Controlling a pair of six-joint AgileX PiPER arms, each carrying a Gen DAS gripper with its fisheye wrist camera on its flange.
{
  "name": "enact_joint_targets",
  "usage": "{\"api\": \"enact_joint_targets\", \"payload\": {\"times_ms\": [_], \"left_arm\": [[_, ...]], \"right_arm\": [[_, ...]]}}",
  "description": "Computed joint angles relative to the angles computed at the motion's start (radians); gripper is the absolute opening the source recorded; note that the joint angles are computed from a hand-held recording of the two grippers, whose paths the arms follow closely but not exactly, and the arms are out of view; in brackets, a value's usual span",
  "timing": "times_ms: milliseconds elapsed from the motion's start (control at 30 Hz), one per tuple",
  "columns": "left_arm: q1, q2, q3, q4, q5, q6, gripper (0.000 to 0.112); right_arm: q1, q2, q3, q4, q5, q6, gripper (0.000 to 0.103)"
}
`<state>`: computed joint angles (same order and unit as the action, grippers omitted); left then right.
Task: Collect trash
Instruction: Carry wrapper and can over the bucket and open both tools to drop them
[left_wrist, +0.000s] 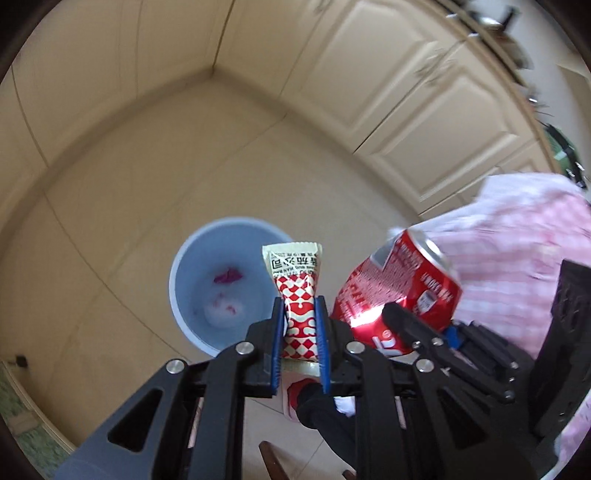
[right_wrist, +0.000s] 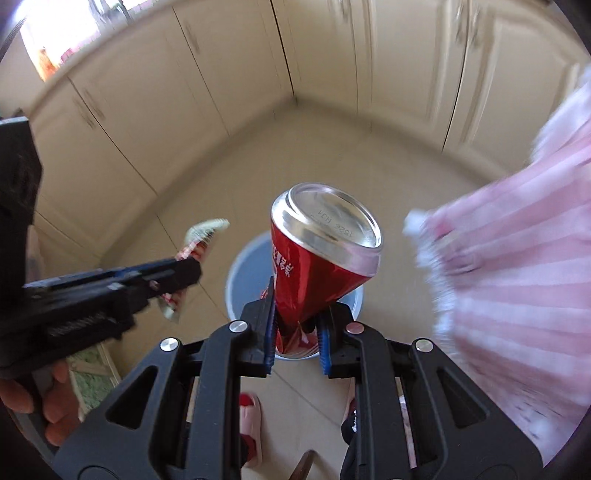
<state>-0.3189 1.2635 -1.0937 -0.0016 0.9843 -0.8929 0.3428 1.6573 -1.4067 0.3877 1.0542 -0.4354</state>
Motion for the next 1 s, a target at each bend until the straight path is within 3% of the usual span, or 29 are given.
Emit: {"api": "enact_joint_targets", "payload": {"times_ms": [200,267,333,533,700,1000], "left_arm": [[0.179,0.143,0.148,-0.21,-0.223,0.241,0.017],[0.196,0.161,0.189,-0.223,-0.288,0.251,0.027],[0.236,0.179,0.242,-0.299,-0.345,0.318,0.049],[0.324,0.216,0.309,-0.444,-0.33,0.417,0.051],[0.28,0.247,0.231,-0.239,-0.258,0.269,0.057],[0.366,0.224,0.277,-0.233,-0.249,0.212,0.057]], "right_arm": [[0.067,0.267,-0.114,-0.048,-0.018,0.075,0.018],[0.078,0.317,-0.148,-0.052,-0.012,0.074,0.018],[0.099,0.374,-0.186,-0.058,-0.015,0.081,0.018],[0.131,0.474,-0.235,-0.037,-0.008,0.104,0.018],[0.176,0.512,-0.249,-0.055,-0.029,0.124,0.019],[0.192,0.549,-0.24,0.021,-0.042,0.094,0.02]]}}
